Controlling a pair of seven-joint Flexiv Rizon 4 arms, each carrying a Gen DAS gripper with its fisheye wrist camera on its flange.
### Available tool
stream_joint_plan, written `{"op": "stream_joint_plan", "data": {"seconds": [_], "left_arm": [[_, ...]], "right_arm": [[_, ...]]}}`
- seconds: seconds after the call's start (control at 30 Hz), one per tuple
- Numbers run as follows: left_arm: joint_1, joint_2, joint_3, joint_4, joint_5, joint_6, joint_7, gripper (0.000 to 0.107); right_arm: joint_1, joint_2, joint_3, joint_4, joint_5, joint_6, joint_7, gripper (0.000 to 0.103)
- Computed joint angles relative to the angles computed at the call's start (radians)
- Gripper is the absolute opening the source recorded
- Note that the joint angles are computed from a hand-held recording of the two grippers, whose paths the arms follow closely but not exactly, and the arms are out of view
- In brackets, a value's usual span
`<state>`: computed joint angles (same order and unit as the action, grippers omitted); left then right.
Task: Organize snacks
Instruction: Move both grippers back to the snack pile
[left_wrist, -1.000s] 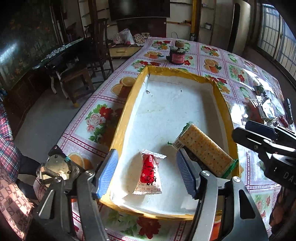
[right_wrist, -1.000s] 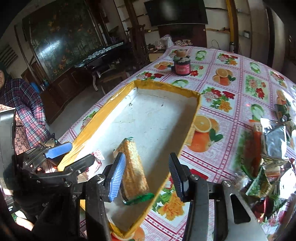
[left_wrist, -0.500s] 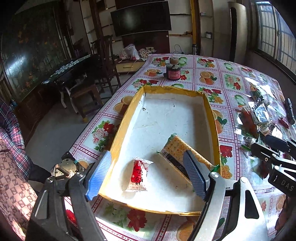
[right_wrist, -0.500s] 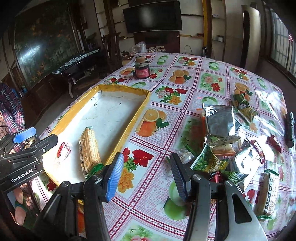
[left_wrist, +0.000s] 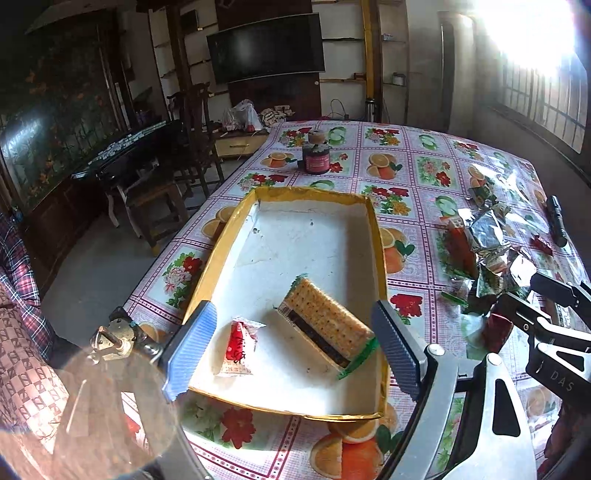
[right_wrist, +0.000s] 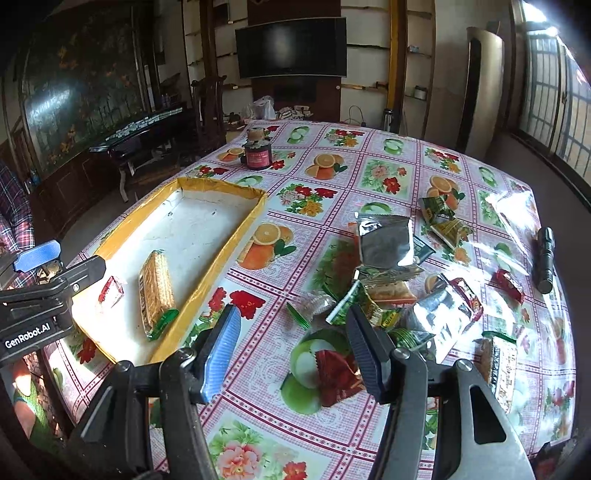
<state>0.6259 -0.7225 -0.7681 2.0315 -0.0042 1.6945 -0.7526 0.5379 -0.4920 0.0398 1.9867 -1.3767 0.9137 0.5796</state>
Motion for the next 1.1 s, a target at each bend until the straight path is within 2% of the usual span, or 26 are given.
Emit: {"op": "stream_joint_plan", "data": {"seconds": [0.1, 0.43, 0.8, 0.93, 1.1], "left_arm": [[0.014, 0.002, -0.03, 0.019, 0.008, -0.024, 0.015, 0.089], [-0.012, 0.022, -0.066, 0.09, -0.01, -0.088, 0.097, 0.09], [-0.085, 0.044, -0.08, 0.143, -0.046, -0.148, 0.225, 0.09], [-0.156, 0.046, -0.04, 0.123, -0.065, -0.185, 0.274, 0.09], [-0.303, 0.049, 0.079, 0.078, -0.112, -0.189, 0.3, 0.09]], "right_arm": [[-0.015, 0.042, 0.006, 0.07, -0.03, 0.014, 0.076, 0.06], [-0.053, 0.169, 0.084, 0.301, 0.03, -0.057, 0.265, 0.06], [-0.093, 0.255, 0.12, 0.437, 0.095, -0.099, 0.38, 0.06], [-0.128, 0.262, 0.107, 0.465, 0.072, -0.058, 0.414, 0.06], [-0.176, 0.22, 0.077, 0.443, 0.018, 0.015, 0.401, 0.06]]}}
